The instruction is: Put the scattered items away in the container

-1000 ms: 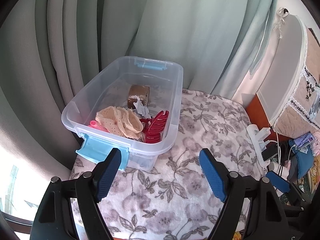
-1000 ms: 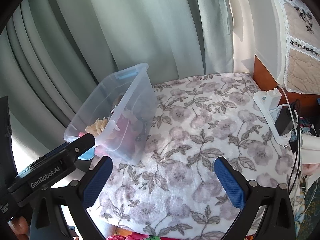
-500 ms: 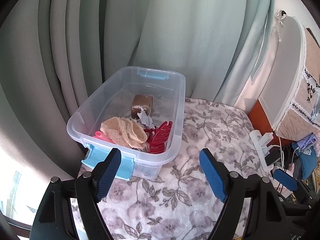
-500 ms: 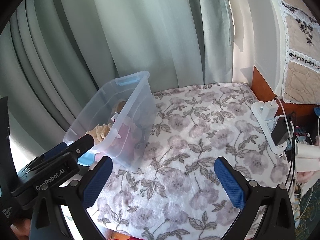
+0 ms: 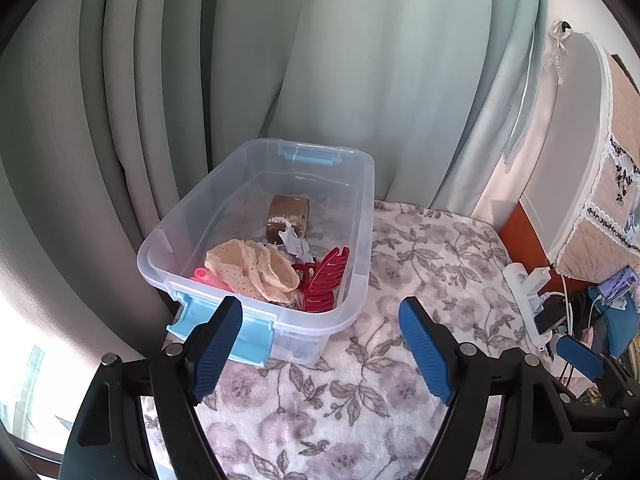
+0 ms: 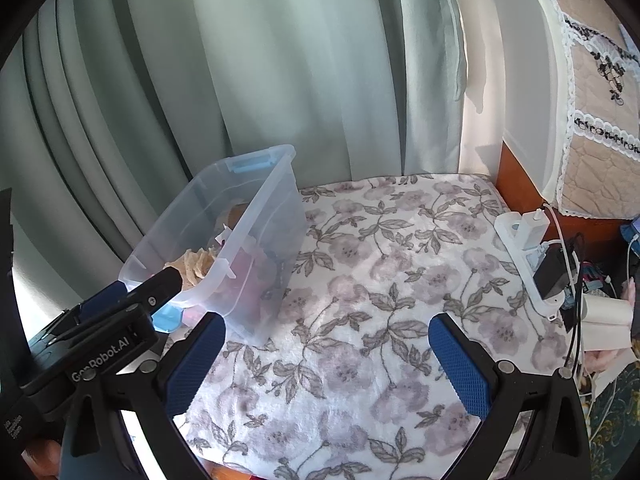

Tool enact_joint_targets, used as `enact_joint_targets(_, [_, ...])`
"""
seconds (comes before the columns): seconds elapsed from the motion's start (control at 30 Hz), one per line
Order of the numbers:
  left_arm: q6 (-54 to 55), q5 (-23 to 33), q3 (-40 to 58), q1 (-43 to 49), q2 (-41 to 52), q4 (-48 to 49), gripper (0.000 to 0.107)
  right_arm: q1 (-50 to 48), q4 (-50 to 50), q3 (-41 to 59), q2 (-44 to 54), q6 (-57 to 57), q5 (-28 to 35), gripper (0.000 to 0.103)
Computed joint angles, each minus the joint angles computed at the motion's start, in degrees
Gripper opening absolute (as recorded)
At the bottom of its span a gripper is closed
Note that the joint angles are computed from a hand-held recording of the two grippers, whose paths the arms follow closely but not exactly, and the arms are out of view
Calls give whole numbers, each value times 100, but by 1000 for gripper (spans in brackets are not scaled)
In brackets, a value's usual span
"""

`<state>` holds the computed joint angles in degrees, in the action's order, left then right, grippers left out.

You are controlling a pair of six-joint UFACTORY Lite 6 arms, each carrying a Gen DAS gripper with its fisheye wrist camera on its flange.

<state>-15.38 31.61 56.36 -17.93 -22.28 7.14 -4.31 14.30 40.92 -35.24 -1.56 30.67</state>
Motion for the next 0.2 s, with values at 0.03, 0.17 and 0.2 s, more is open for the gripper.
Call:
enact_joint_targets(0.03, [60,-6,7,16,13,-51,81,-1,-6,4,3,0,5,103])
enact_joint_targets(0.17, [579,-23,27,195,10,-573,81,-90,257,-13,-52,-278,10,103])
enact_joint_targets(0.2, [631,-26,27,217,14,-645,81,-63,199,-23,-80,-203,-3,103])
